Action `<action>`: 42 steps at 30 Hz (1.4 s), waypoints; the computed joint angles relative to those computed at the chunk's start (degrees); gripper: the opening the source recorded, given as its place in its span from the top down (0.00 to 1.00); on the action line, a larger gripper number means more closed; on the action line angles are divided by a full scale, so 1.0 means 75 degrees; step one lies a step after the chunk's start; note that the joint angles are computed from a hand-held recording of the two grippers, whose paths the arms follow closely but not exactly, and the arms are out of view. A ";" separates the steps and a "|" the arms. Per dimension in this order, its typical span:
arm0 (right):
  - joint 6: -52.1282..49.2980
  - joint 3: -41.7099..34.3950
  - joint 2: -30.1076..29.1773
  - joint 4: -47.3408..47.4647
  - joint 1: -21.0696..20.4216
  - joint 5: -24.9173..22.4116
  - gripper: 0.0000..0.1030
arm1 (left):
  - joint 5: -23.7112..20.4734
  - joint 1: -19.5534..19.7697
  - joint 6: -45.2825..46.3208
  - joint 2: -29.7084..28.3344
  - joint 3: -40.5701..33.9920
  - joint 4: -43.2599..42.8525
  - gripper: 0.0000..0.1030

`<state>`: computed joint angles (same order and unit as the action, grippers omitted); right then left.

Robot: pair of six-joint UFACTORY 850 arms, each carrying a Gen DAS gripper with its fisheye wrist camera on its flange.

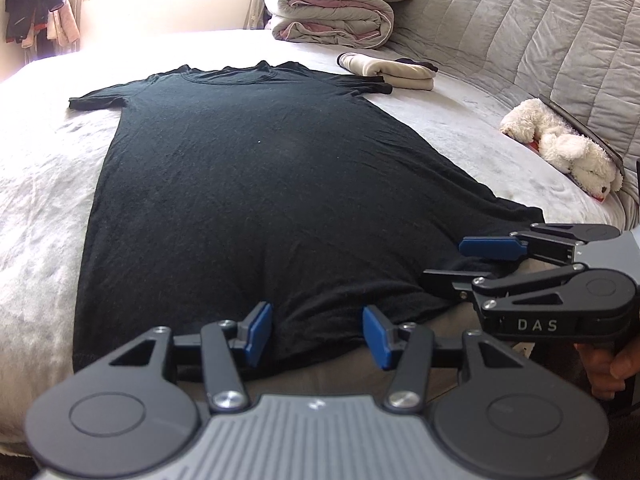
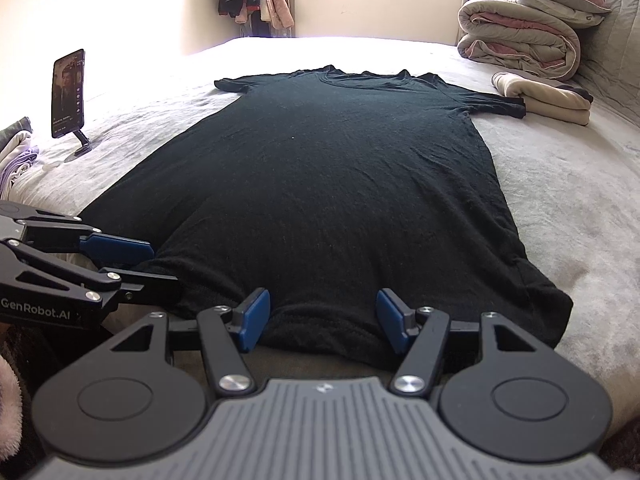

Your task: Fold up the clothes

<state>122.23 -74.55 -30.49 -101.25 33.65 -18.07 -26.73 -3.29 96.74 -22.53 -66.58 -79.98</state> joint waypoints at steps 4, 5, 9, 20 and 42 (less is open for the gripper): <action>-0.0007 0.0012 0.0021 0.0059 -0.0002 0.0020 0.38 | 0.0097 -0.0062 -0.0791 0.0006 -0.0121 0.0690 0.49; -0.0085 0.0013 0.0028 0.0145 0.0009 0.0004 0.38 | 0.0137 -0.0087 -0.0920 0.0019 -0.0132 0.0848 0.47; -0.0821 -0.0023 0.0086 0.0875 0.0015 0.0064 0.37 | 0.0151 -0.0172 -0.1541 0.0049 -0.0220 0.1703 0.37; -0.4595 -0.0840 0.0104 0.4297 -0.0332 0.0112 0.10 | -0.0089 -0.0259 -0.2517 -0.0096 -0.1264 0.2891 0.12; -0.6681 -0.4318 -0.2211 0.6195 -0.1577 -0.0805 0.01 | -0.0702 -0.0623 -0.6490 -0.3840 -0.6931 0.6068 0.03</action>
<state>72.12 -106.93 -47.07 -54.79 21.83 -24.11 -32.00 -7.96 48.07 -51.33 -118.56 -34.47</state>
